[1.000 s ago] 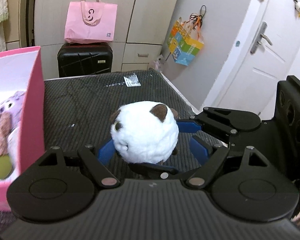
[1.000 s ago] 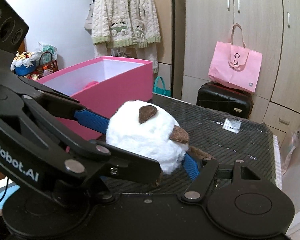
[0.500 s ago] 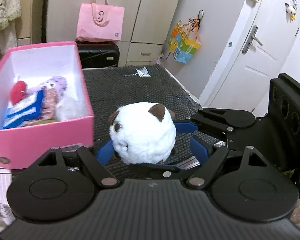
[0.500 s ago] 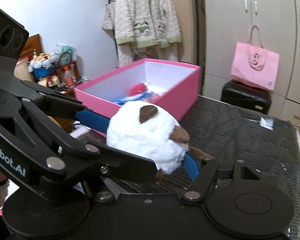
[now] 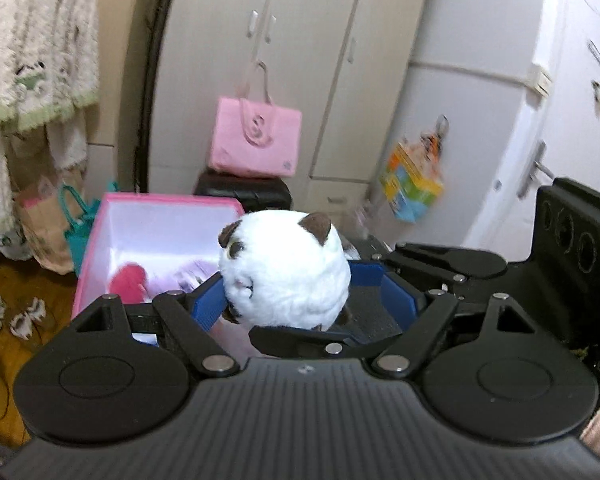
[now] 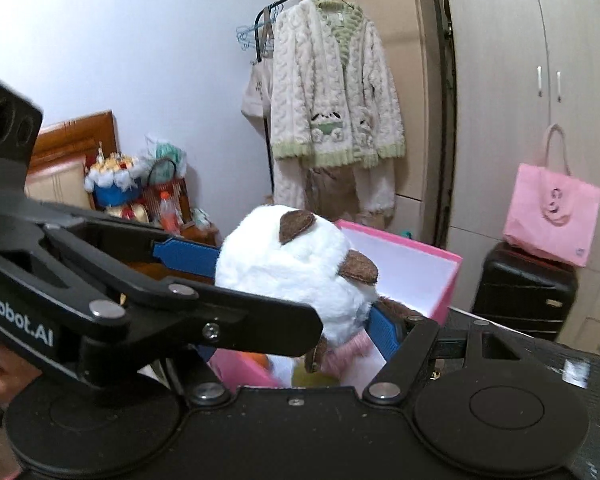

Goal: Organize soft objects
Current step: 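Carry the white plush ball into the pink box and open both tools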

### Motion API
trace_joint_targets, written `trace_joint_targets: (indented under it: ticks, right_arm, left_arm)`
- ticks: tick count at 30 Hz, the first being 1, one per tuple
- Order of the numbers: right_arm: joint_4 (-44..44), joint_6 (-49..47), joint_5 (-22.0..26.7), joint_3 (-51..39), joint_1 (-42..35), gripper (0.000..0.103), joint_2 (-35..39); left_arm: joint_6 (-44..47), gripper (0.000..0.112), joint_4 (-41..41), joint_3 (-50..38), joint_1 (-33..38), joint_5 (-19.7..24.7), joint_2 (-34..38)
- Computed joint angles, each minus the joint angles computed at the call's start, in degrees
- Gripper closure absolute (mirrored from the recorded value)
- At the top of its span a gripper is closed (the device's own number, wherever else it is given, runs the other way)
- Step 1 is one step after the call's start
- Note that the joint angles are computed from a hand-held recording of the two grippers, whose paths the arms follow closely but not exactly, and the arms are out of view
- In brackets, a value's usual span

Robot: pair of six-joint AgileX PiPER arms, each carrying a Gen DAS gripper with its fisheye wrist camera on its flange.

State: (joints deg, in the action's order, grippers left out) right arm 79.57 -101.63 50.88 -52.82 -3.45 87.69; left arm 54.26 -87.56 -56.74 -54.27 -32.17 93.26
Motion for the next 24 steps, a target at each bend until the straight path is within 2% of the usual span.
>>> trace_joint_targets:
  ticks: [7,16,19,20,24]
  right_arm:
    - [-1.2,7.7,-0.5,-15.7,5.3,0.026,14.0]
    - [-14.6,22.2,-1.6,-36.8,10.1,0.025,30.2]
    - [-18.6,25.5,-1.2,-40.2,10.9,0.025,32.5]
    - [-19.3,25.3,-2.6,-39.8,11.4,0.024,32.3]
    - [-18.5,19.1,-11.9,-33.3,13.0,0.023,28.5]
  left_arm:
    - [-4.5,0.031,6.4,-3.7,13.0,9.1,3.8]
    - [-11.3,0.032,10.2,-10.1,24.3,20.1,13.1]
    - [-11.2,0.032,9.1,-10.1,25.3,21.3,14.3]
    - [-12.0,0.032,9.8,-9.7,25.1,20.9,14.3]
    - [-7.2,0.031,6.2,-8.1,22.3,13.5,13.7]
